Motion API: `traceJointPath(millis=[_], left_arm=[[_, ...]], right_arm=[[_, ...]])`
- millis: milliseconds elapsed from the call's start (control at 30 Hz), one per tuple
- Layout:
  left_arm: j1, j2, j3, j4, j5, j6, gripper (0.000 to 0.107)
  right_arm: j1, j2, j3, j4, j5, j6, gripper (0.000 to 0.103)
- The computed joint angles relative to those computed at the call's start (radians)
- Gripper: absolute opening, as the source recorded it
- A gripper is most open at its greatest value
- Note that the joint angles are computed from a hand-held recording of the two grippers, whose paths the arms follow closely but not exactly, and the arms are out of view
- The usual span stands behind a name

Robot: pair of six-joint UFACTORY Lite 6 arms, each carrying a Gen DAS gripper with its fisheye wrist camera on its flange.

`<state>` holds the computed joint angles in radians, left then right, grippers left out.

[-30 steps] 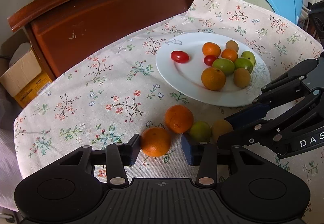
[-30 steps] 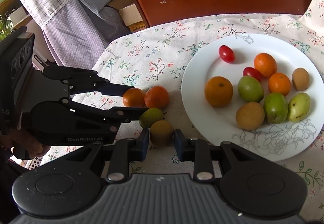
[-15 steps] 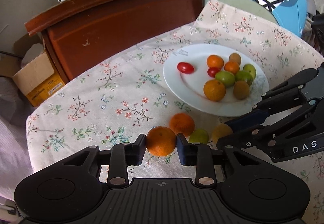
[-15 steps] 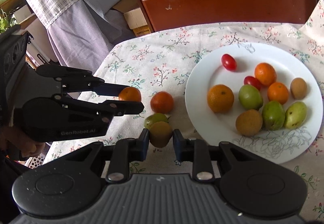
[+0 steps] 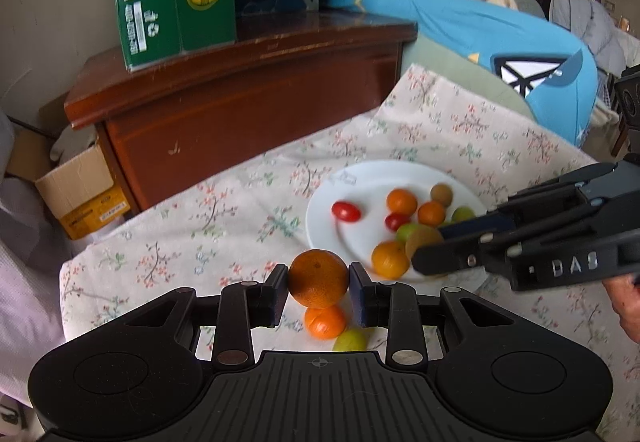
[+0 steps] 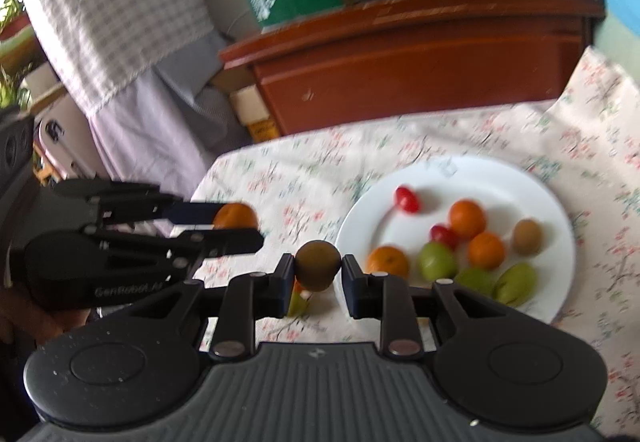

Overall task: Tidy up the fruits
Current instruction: 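Carry mandarin and kiwi onto the white plate and open both grippers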

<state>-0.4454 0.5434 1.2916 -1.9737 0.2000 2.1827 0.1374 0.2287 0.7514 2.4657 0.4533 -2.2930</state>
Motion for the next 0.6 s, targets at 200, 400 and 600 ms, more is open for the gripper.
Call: traceJointPath(millis=[200,400,600], left_arm=[[-0.018,-0.006,0.031,0.06,0.013,-0.113,0.03],[-0.048,0.056,0.12,0.1,-0.023,-0.241,0.03],[-0.069,0.155,0.23,0.23,-0.053,-0.441,0.03]], right_arm=[[-0.056,-0.093,-0.032,-0.001,-0.012,-0.005,0.026],[-0.11,-0.122,-0.055,0.072,-0.028,-0.056,0.026],[-0.169,-0.094,-0.063,0.09,-0.032,-0.032,0.026]])
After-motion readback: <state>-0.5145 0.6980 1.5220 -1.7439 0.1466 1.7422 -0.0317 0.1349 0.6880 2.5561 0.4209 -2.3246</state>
